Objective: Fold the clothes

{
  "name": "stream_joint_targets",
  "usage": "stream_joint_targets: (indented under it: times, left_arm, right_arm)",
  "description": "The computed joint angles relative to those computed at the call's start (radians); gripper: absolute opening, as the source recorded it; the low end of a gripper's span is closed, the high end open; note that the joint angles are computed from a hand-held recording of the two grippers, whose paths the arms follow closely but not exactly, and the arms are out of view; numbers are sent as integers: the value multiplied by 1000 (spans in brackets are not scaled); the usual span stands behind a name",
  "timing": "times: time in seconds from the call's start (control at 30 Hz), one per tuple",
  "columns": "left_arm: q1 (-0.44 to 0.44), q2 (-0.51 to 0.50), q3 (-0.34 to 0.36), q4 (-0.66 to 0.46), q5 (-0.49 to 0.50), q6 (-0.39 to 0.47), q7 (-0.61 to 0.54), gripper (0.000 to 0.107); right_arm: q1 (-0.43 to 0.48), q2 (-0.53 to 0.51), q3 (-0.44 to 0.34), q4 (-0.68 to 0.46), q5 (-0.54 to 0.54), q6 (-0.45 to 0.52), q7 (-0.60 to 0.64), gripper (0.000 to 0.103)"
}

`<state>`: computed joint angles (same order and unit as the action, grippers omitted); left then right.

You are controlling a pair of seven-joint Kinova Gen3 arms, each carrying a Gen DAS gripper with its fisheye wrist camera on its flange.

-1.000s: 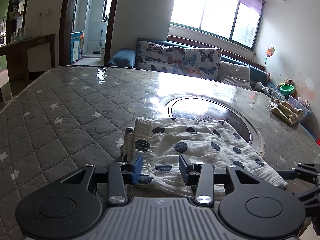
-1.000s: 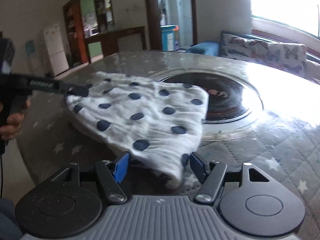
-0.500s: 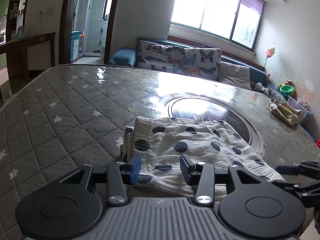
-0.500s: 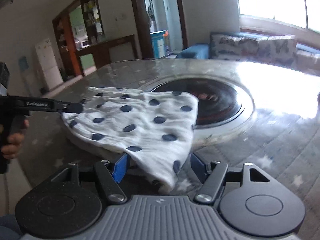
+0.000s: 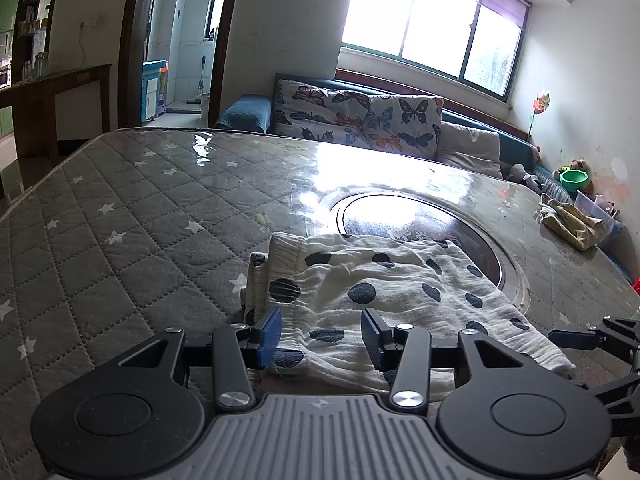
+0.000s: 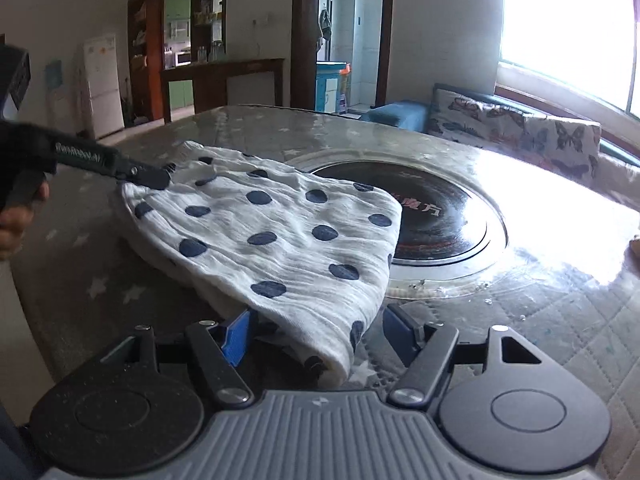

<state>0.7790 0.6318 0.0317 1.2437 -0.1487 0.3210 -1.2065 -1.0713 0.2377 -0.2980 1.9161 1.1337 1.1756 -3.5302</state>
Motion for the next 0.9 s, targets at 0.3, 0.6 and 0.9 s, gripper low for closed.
stream_joint_targets:
  times: [0.3,0.6,0.9]
  left_arm:
    - [2,2,-6,-2,-1,1,3,48]
    - [6,-1,-18,5,-8,1,17,52]
    - [-28,1,19,-5,9,33,7,52]
  right_arm:
    - [6,0,-1,-28,-98,45,57,71]
    - [-1,-52,-19,8,-117,37,41,71]
    - [28,-82,-34,32,-132,26,37,71]
